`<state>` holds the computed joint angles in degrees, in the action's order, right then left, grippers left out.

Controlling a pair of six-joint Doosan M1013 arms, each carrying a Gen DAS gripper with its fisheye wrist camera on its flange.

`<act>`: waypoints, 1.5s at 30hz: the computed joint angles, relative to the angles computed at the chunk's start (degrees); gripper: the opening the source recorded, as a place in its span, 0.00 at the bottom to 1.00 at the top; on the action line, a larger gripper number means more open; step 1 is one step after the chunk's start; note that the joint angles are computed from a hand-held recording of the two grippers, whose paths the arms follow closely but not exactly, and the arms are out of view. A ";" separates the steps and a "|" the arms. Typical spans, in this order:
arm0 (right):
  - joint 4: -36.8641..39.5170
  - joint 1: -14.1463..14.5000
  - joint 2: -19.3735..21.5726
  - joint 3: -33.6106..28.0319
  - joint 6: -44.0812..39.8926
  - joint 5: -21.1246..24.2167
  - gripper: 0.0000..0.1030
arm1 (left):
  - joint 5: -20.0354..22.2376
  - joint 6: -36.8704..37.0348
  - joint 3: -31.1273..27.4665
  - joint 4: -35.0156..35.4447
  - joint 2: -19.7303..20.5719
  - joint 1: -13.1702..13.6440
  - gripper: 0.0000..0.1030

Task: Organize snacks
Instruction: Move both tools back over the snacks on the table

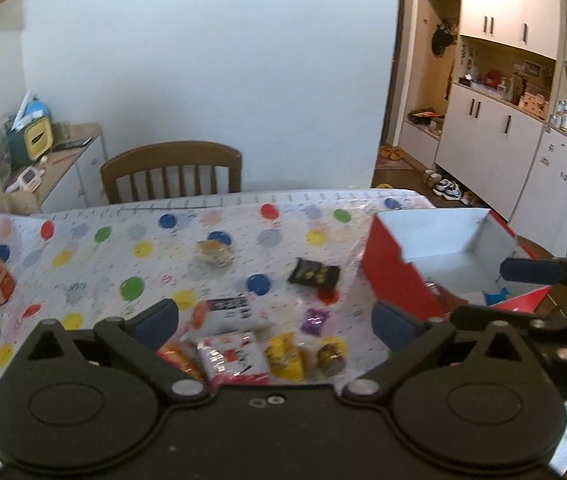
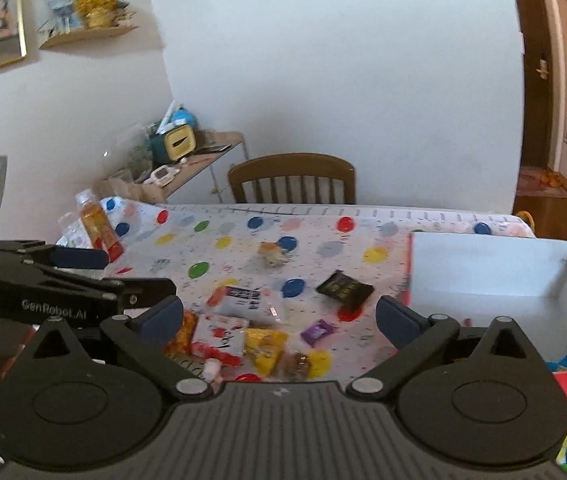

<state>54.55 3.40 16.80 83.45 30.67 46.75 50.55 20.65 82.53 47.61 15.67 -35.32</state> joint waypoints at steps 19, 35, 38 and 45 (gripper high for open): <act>-16.98 5.75 2.99 -0.10 14.03 -4.23 1.00 | 2.92 -6.29 9.52 -5.72 -4.34 7.74 1.00; -25.27 8.22 9.58 -5.05 20.58 -0.89 0.95 | -2.92 12.56 6.22 -27.66 1.39 13.64 0.98; -26.19 8.46 10.70 -6.22 22.40 -0.90 0.90 | -3.83 11.46 5.78 -30.11 1.91 14.44 0.98; -28.02 8.57 13.00 -8.69 26.88 1.57 0.67 | -3.13 11.99 3.96 -34.10 3.61 15.56 0.97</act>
<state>26.52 11.96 29.80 74.75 57.55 48.32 47.42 32.65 86.49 13.50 19.27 -19.76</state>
